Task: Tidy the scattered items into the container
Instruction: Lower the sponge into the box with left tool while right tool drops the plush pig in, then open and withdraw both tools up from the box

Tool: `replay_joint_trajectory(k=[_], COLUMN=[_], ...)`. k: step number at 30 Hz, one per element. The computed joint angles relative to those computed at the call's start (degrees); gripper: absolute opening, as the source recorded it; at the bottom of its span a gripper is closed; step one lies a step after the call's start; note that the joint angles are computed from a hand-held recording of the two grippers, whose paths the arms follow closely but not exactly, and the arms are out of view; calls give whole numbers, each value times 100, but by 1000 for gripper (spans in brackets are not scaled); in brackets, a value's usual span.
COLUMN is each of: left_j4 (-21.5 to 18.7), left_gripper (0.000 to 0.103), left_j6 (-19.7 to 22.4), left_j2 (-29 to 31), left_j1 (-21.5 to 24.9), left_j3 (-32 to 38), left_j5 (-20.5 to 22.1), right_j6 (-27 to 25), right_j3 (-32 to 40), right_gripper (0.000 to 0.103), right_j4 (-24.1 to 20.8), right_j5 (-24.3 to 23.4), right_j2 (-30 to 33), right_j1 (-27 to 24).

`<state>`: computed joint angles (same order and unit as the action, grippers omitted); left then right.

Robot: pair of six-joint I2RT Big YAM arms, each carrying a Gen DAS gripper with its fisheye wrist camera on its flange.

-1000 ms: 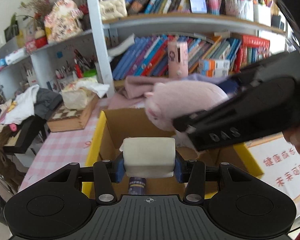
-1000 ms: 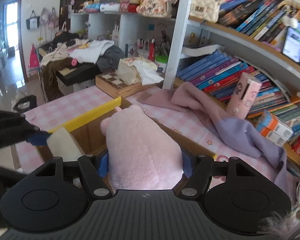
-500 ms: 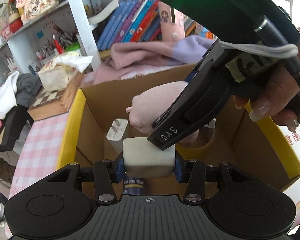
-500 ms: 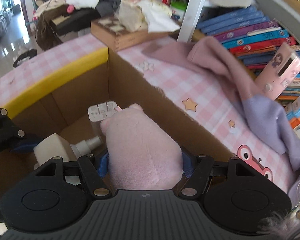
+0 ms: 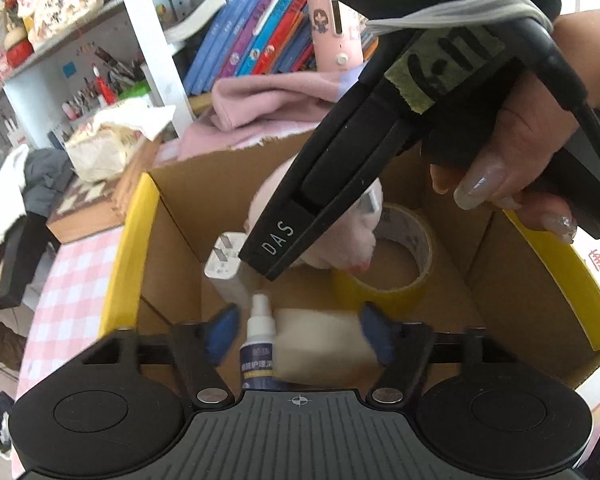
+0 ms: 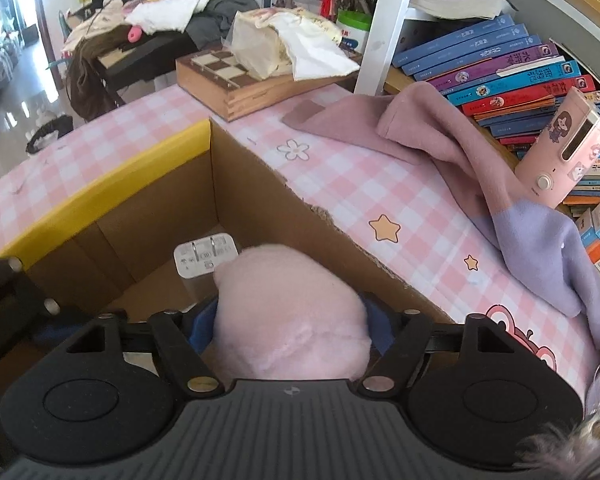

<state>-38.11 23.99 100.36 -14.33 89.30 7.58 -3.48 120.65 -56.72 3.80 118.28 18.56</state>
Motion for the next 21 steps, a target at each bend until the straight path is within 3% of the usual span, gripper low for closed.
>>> replay_joint_trajectory(k=[3, 12, 21], left_j4=[71, 513, 1021], left_gripper=[82, 91, 91], left_j6=[25, 39, -21], left_j2=[-79, -502, -1114], left_j1=[4, 11, 67], left_j3=[-64, -469, -990], left_j5=[38, -21, 156], right_j6=[188, 569, 650], right_j3=[-231, -1020, -2166], right_gripper=[83, 83, 83], right_j4=[288, 997, 1856], right_j5=[-87, 67, 529], right_j2=[-191, -886, -1819], right_j1=[-17, 8, 128])
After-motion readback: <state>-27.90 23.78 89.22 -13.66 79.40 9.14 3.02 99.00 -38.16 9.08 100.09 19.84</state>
